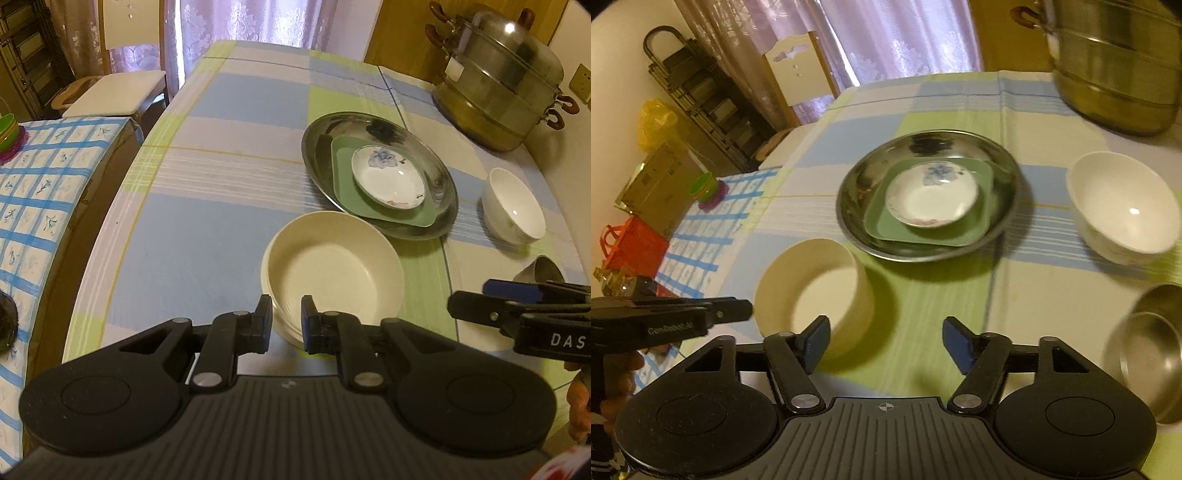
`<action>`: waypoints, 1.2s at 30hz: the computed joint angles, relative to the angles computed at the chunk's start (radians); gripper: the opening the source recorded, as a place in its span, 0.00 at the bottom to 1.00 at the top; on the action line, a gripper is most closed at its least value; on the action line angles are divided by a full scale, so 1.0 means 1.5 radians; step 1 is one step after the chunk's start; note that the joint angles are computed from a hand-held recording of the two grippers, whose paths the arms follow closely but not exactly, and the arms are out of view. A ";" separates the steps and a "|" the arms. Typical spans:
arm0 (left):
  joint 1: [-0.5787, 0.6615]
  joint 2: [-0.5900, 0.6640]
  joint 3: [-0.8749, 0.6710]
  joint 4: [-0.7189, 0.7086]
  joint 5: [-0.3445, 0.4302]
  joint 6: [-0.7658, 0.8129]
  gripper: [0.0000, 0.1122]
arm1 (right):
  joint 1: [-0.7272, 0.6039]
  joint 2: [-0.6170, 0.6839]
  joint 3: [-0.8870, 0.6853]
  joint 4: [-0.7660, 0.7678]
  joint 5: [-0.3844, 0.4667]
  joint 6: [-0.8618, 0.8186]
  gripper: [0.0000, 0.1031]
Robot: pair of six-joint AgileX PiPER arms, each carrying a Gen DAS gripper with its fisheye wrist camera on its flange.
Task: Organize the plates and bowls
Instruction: 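Move the left gripper to the rim of the cream round bowl, then close the left gripper on the cream bowl's rim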
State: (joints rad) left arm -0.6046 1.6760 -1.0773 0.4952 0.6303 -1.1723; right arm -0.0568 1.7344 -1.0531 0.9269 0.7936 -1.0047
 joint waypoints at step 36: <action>0.103 0.072 0.003 -0.145 -0.120 0.223 0.12 | 0.140 0.073 -0.007 0.030 -0.155 0.055 0.15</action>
State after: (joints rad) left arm -0.4502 1.7845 -1.0735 0.2779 0.4504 -0.8378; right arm 0.1531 1.8442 -1.0640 0.9719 0.5613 -0.9227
